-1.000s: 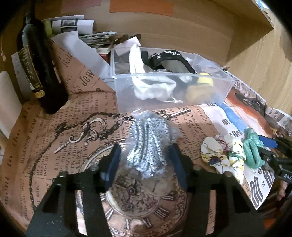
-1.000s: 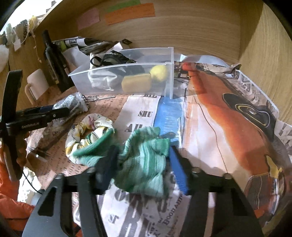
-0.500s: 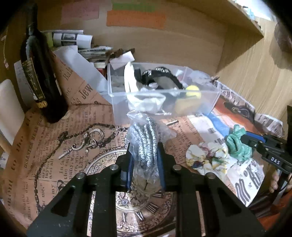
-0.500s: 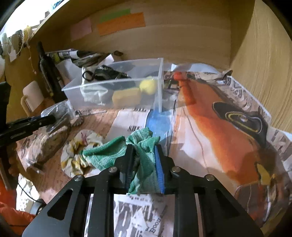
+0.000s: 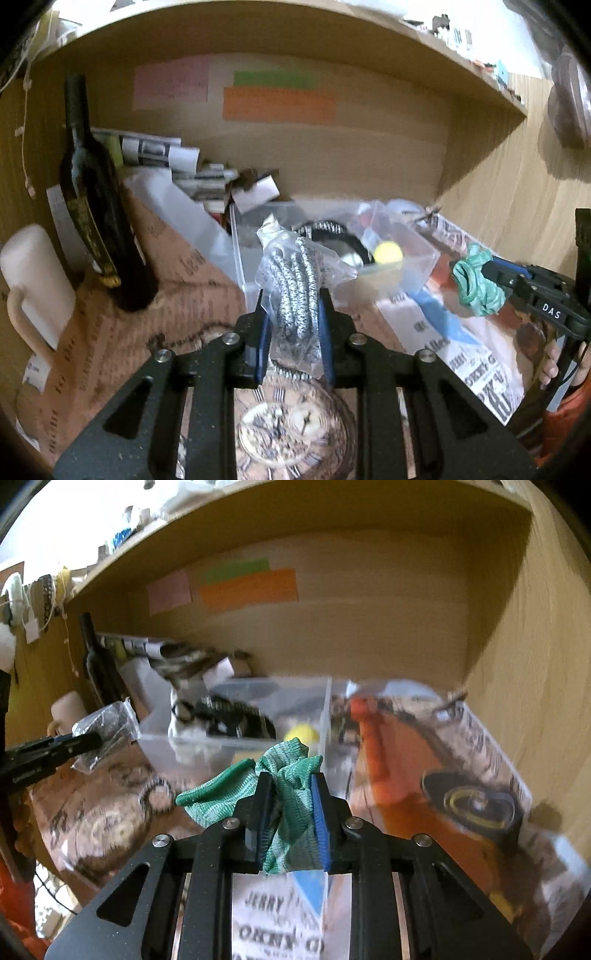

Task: Organize soft objects
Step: 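Carry scrubber and green cloth into the clear box and open both tools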

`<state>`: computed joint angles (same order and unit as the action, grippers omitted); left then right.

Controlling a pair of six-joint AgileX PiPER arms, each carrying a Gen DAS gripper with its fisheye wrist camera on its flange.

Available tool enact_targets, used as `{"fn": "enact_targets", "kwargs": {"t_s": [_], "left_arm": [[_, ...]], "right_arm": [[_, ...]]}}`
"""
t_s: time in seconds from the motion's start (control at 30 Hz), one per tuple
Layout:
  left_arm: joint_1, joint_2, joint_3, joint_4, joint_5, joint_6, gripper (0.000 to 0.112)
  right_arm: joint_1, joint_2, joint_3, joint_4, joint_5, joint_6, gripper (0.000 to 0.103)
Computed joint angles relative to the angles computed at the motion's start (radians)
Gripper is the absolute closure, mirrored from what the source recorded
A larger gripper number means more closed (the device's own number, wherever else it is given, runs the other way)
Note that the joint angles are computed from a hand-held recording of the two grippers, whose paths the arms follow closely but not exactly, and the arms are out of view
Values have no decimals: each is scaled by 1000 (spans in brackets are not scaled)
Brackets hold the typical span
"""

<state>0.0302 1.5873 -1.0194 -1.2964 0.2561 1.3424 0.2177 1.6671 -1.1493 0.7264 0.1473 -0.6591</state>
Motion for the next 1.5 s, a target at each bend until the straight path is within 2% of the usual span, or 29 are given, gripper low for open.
{"fn": "enact_targets", "kwargs": {"t_s": [0.07, 0.17, 0.33, 0.53, 0.67, 0.93, 1.17, 1.37, 1.43, 1.5], "left_arm": [[2, 15, -31, 7, 5, -10, 90], [-6, 46, -84, 39, -2, -42, 90], [-31, 112, -188, 179, -12, -192, 90], [-66, 191, -309, 325, 0, -337, 89], [-92, 262, -405, 489, 16, -502, 90], [-126, 409, -589, 780, 92, -784, 89], [-140, 511, -710, 917, 159, -916, 89], [-138, 561, -775, 953, 214, -957, 89], [-139, 564, -783, 968, 229, -971, 87], [-138, 567, -791, 973, 247, -978, 80]], "right_arm": [[2, 16, -37, -3, -3, -6, 84], [-2, 44, -97, 115, -4, -132, 84], [-5, 105, -215, 70, 17, -95, 84], [9, 204, -367, -152, 67, 120, 84], [17, 275, -456, -268, 111, 237, 84], [7, 414, -623, -292, 245, 281, 84], [21, 497, -726, -394, 326, 367, 84], [38, 537, -776, -470, 368, 418, 81], [42, 535, -771, -496, 364, 436, 81], [43, 537, -776, -515, 372, 453, 77]]}}
